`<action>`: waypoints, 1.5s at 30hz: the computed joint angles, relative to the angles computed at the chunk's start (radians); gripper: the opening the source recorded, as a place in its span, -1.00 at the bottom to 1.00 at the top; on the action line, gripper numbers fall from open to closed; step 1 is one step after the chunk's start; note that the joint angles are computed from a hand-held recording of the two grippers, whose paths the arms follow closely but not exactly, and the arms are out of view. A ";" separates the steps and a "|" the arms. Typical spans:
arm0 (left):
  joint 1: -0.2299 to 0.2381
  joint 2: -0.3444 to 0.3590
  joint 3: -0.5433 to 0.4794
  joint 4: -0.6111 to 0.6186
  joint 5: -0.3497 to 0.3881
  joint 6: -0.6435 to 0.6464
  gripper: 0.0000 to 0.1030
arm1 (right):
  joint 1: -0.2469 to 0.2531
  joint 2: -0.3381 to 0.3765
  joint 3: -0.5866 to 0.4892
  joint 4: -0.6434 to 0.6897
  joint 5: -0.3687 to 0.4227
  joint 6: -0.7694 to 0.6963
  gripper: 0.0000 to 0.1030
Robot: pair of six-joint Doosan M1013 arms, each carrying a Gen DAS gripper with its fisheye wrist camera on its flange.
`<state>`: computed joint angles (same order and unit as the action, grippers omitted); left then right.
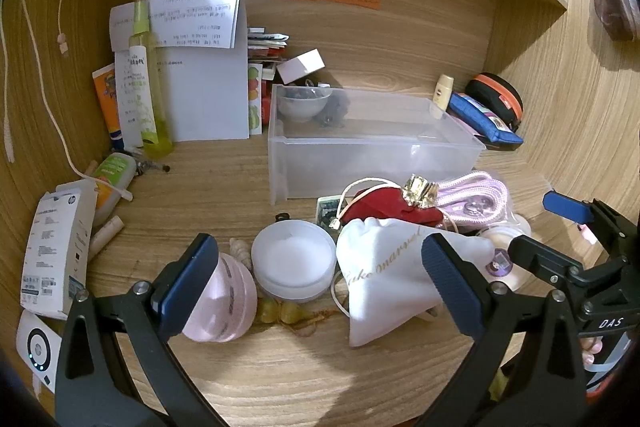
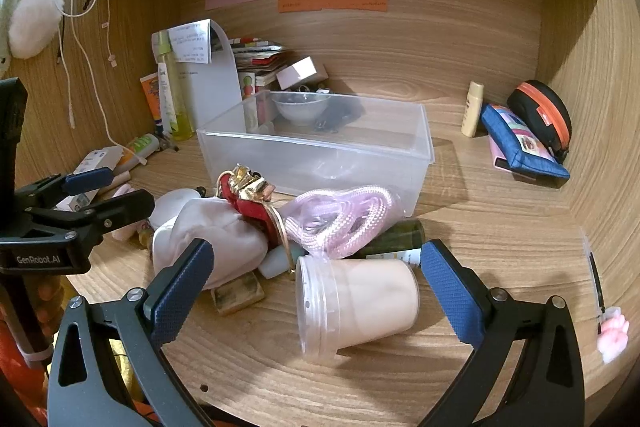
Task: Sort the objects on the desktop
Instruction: 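Move left gripper to the pink round jar while right gripper approaches the beige cup, then close left gripper on the pink jar while right gripper closes on the beige cup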
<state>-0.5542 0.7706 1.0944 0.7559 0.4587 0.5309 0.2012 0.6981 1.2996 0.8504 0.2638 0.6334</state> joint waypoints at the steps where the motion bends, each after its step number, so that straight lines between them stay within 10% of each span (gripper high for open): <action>1: 0.000 0.000 0.001 -0.001 -0.001 0.000 1.00 | 0.000 0.000 0.000 0.001 0.001 0.000 1.00; 24: 0.043 -0.047 0.087 -0.093 0.010 0.040 1.00 | -0.009 -0.006 0.020 -0.215 -0.034 0.199 1.00; 33: 0.107 -0.004 0.048 -0.589 0.000 0.356 1.00 | -0.020 0.035 -0.034 -0.434 0.061 0.429 1.00; 41: 0.106 0.027 0.001 -0.568 0.025 0.360 0.93 | -0.025 0.076 -0.092 -0.435 0.129 0.444 0.99; 45: 0.117 0.028 0.003 -0.665 -0.012 0.444 0.53 | -0.031 0.090 -0.112 -0.358 0.153 0.388 0.94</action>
